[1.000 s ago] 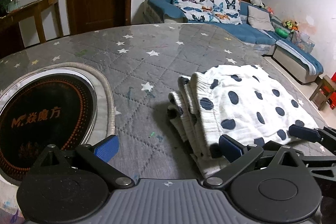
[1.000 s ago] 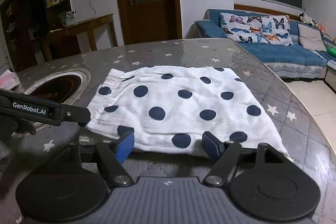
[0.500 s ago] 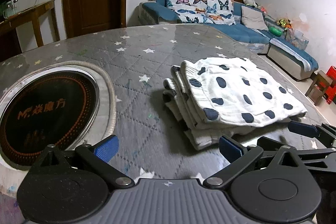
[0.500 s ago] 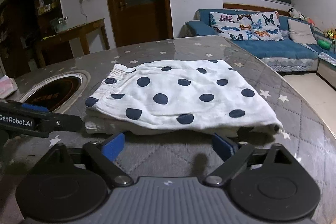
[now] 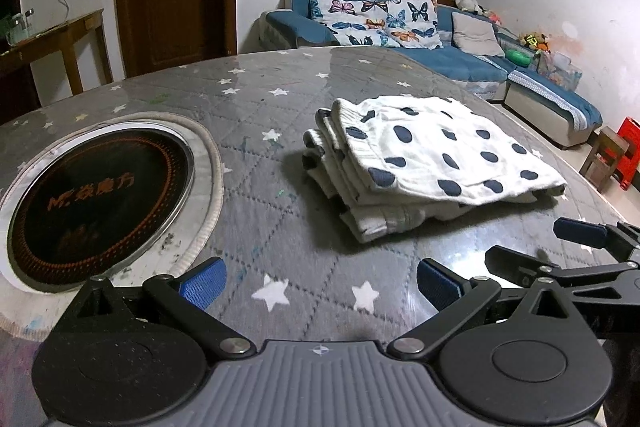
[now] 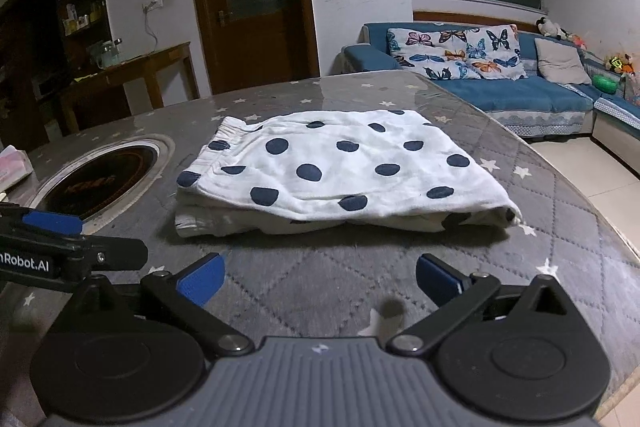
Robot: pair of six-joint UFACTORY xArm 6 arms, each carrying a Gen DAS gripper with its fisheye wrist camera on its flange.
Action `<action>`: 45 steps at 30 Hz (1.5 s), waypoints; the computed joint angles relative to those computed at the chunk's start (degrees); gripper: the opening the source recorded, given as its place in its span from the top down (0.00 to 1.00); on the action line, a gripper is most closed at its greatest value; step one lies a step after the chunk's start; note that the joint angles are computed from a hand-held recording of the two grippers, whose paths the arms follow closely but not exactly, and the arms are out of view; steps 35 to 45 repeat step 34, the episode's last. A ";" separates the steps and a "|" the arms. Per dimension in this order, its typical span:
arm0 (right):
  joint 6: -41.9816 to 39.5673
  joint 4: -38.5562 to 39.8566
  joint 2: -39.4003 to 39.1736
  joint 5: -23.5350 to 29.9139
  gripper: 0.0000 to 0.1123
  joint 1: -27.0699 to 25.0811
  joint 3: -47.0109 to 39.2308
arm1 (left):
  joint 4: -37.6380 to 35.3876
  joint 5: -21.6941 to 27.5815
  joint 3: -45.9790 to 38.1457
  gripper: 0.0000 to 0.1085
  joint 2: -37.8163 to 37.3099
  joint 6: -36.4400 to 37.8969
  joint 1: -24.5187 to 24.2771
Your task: Fold clothes
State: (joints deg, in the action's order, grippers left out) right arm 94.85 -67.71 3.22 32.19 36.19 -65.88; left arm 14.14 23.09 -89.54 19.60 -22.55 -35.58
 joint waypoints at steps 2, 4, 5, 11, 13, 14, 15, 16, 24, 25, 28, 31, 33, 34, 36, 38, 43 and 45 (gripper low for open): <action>0.36 -0.29 -0.21 0.47 0.08 0.38 0.10 | 0.81 -0.33 1.04 0.05 -0.73 -0.66 -0.17; 1.05 -0.88 -0.47 0.70 0.08 0.65 0.32 | 1.53 -0.75 2.07 0.05 -1.49 -1.06 -0.36; 1.40 -1.19 -0.66 0.76 0.08 0.75 0.51 | 1.92 -0.99 2.54 0.05 -1.84 -1.29 -0.43; 3.84 -2.78 -1.94 2.05 0.08 1.72 1.81 | 4.68 -2.42 5.55 0.05 -4.10 -3.62 -0.75; 4.66 -3.18 -2.38 2.37 0.08 2.09 2.30 | 5.18 -2.86 6.44 0.05 -4.76 -3.99 -0.83; 4.88 -3.29 -2.48 2.47 0.08 2.20 2.43 | 5.85 -3.08 6.91 0.05 -5.11 -4.53 -0.89; 5.11 -3.40 -2.59 2.59 0.08 2.33 2.57 | 6.37 -3.29 7.39 0.05 -5.45 -4.92 -0.95; 5.41 -3.46 -2.75 2.79 0.08 2.53 2.78 | 6.53 -3.43 7.81 0.05 -5.75 -5.02 -1.02; 6.57 -3.87 -3.39 3.42 0.08 3.44 3.53 | 6.87 -4.29 10.30 0.05 -7.29 -5.01 -1.54; 6.65 -3.92 -3.39 3.51 0.08 3.51 3.50 | 6.70 -4.40 10.42 0.05 -7.34 -4.80 -1.59; 6.96 -3.88 -3.52 4.36 0.08 3.91 3.54 | 6.13 -4.67 10.55 0.05 -7.35 -4.17 -1.71; 7.13 -3.71 -3.86 4.53 0.08 3.95 3.95 | 5.75 -4.85 10.49 0.05 -7.22 -3.67 -1.78; 7.14 -3.55 -4.02 4.90 0.08 4.00 4.12 | 5.56 -5.03 10.46 0.05 -7.13 -3.31 -1.86; 7.16 -3.45 -4.11 5.00 0.08 3.91 4.22 | 5.15 -5.00 10.32 0.05 -7.03 -2.85 -1.91; 7.16 -3.45 -4.11 5.00 0.08 3.91 4.22 | 5.15 -5.00 10.32 0.05 -7.03 -2.85 -1.91; 7.16 -3.45 -4.11 5.00 0.08 3.91 4.22 | 5.15 -5.00 10.32 0.05 -7.03 -2.85 -1.91; 7.16 -3.45 -4.11 5.00 0.08 3.91 4.22 | 5.15 -5.00 10.32 0.05 -7.03 -2.85 -1.91; 7.16 -3.45 -4.11 5.00 0.08 3.91 4.22 | 5.15 -5.00 10.32 0.05 -7.03 -2.85 -1.91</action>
